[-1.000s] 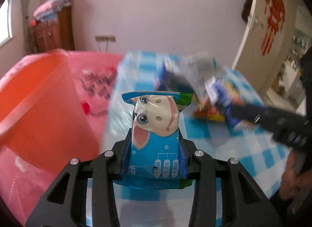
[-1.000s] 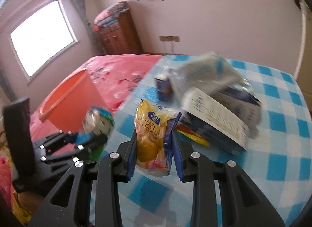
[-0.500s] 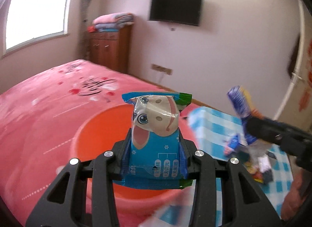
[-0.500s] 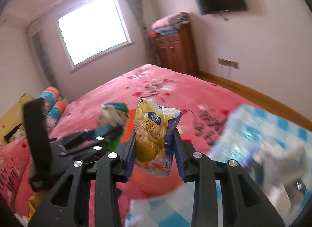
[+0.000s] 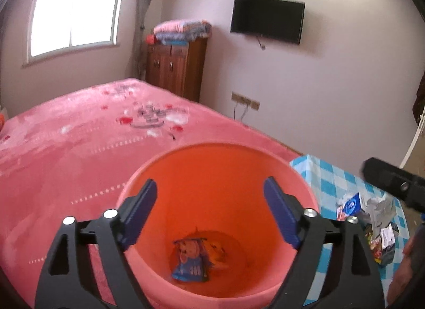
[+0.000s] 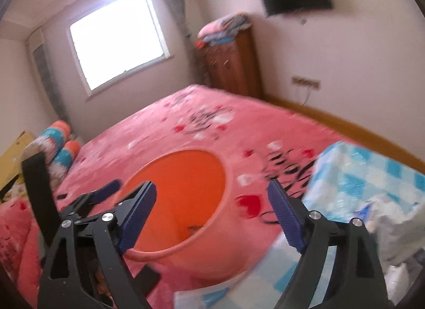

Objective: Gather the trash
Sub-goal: 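Open both tools over the orange bucket to drop both bags, then move both tools back over the table toward the remaining packages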

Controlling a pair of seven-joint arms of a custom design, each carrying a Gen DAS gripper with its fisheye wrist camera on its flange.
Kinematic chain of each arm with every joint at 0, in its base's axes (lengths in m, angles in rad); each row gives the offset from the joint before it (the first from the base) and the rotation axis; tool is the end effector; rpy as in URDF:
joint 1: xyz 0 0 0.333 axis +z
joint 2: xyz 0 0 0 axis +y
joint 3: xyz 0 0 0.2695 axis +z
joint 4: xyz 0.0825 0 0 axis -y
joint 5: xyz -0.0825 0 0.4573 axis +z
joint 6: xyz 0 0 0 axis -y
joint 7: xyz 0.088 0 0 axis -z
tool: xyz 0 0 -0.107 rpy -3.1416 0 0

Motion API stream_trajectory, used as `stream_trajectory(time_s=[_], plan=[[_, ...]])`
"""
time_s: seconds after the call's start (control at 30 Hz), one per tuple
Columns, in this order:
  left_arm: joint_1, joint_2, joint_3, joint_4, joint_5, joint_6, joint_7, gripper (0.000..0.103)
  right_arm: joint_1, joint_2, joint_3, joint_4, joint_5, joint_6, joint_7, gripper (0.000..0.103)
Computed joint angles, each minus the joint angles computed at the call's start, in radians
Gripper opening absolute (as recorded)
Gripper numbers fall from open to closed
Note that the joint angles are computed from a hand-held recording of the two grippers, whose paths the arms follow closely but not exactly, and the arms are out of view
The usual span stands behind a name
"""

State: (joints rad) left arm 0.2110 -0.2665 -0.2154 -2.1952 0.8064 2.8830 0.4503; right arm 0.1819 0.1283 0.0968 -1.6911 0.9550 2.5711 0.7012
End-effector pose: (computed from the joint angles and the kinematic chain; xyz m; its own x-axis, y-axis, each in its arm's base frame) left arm 0.5991 -0.0504 0.5189 0.3205 -0.9376 0.1348 -0.4381 -0.2729 -0.8565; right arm 0.6923 0.1811 0.5327 0.5934 -0.7608 -0.2628 -0.5494 -0.1442 -0.8230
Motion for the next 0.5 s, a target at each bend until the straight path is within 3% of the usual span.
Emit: stream_trajectory(time_s=[0.13, 0.23, 0.33, 0.5], plan=[[0.04, -0.036, -0.041, -0.023, 0.114, 0.064, -0.101, 0.086, -0.006, -0.098, -0.007, -0.13, 0.242, 0.153, -0.179, 0.096], [0.071, -0.06, -0.08, -0.038, 0.197, 0.125, -0.181, 0.086, 0.0, -0.142, -0.039, -0.19, 0.406, 0.166, -0.291, 0.097], [0.085, -0.063, -0.105, -0.044, 0.212, 0.196, -0.188, 0.086, 0.008, -0.176, -0.067, -0.248, 0.461, 0.178, -0.327, 0.097], [0.134, -0.073, -0.195, -0.039, 0.245, 0.227, -0.216, 0.086, 0.009, -0.212, -0.102, -0.321, 0.473, 0.179, -0.318, 0.097]])
